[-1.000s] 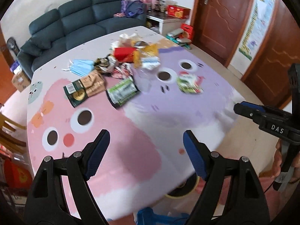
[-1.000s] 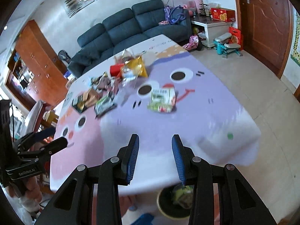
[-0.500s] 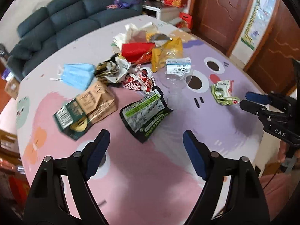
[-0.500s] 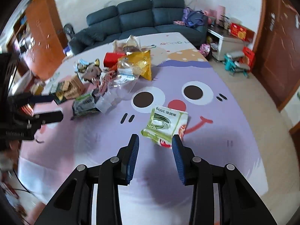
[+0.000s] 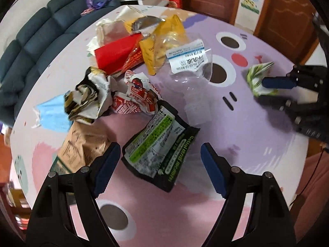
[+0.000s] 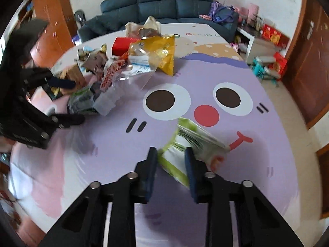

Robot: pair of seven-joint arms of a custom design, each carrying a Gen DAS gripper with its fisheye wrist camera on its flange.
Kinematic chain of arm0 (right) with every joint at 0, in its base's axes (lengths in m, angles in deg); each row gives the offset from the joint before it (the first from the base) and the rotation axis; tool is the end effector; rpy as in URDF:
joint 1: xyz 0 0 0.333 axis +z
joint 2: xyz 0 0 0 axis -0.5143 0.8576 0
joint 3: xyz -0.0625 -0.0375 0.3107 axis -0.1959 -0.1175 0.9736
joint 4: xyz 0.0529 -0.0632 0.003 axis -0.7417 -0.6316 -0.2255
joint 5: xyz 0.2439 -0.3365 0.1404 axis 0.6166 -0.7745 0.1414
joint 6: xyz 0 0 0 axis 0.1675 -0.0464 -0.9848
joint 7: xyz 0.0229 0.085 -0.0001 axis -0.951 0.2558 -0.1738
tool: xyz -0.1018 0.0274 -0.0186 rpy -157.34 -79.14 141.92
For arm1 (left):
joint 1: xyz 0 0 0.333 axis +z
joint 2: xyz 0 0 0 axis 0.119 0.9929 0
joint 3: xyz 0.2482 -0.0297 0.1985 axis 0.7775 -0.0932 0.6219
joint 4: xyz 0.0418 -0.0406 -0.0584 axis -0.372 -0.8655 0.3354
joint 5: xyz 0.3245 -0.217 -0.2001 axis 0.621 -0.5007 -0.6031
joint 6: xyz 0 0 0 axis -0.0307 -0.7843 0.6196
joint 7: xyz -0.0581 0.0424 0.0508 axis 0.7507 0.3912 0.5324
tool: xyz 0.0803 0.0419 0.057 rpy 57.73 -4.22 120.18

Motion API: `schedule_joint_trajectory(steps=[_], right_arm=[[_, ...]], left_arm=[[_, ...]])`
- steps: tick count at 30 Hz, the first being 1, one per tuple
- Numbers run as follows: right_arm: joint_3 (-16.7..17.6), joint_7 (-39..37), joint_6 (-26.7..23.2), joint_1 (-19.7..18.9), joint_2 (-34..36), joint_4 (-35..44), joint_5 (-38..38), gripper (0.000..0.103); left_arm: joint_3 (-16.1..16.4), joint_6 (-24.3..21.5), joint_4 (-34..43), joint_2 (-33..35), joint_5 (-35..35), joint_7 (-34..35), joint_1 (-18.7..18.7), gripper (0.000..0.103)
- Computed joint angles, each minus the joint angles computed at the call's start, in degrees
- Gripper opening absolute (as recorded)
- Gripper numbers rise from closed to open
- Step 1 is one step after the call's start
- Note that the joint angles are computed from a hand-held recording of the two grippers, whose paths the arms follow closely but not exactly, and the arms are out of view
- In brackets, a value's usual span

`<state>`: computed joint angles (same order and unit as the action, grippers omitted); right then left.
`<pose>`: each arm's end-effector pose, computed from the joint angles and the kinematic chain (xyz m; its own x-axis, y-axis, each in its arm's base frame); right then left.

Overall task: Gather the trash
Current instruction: 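Grasp the green-white wrapper strip with the left tool while the right tool grasps the green snack bag, then lift both wrappers and carry them over the floor bin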

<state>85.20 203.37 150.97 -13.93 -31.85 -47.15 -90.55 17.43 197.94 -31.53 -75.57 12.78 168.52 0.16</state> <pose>0.3584 0.1429 0.6790 -0.0743 -0.9959 -0.0518 -0.8550 0.0903 -0.5107 0.4741 -0.1542 0.6839 -0.7783 -0.6187 -0.1072 -0.5379 0.7450 -0.3946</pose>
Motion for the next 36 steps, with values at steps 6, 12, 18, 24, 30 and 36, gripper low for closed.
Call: schedule_joint_trajectory(steps=[6,12,18,24,30,36], right_arm=[[-1.48,1.48,2.10,-0.15,-0.36,-0.40,2.57,0.015],[-3.84,3.29,5.34,0.17,-2.78,-2.15,7.56,0.008],[-5.12,4.79,7.25,0.13,-5.96,-3.89,10.94,0.006],[-6.46,7.00,9.99,0.11,-9.25,-5.59,14.40,0.004],[-6.53,7.01,9.66,0.92,-12.25,-6.05,15.51,0.003],[-5.48,7.73,8.08,1.55,-15.24,-6.06,15.55,0.003]], left_arm=[[-0.39,-0.67,2.26,3.29,1.22,0.97,-0.09,0.078],[-0.44,-1.85,2.71,3.54,0.57,1.53,-0.38,0.046],[-1.47,0.16,-0.04,0.95,1.85,-1.91,-0.45,0.016],[-1.17,-2.44,-1.37,-1.70,1.81,-6.29,-0.33,0.013],[0.05,-7.15,-3.14,-6.21,-1.14,-9.60,-0.42,0.013],[0.65,-9.81,-6.50,-12.95,-4.63,-12.55,-1.14,0.013]])
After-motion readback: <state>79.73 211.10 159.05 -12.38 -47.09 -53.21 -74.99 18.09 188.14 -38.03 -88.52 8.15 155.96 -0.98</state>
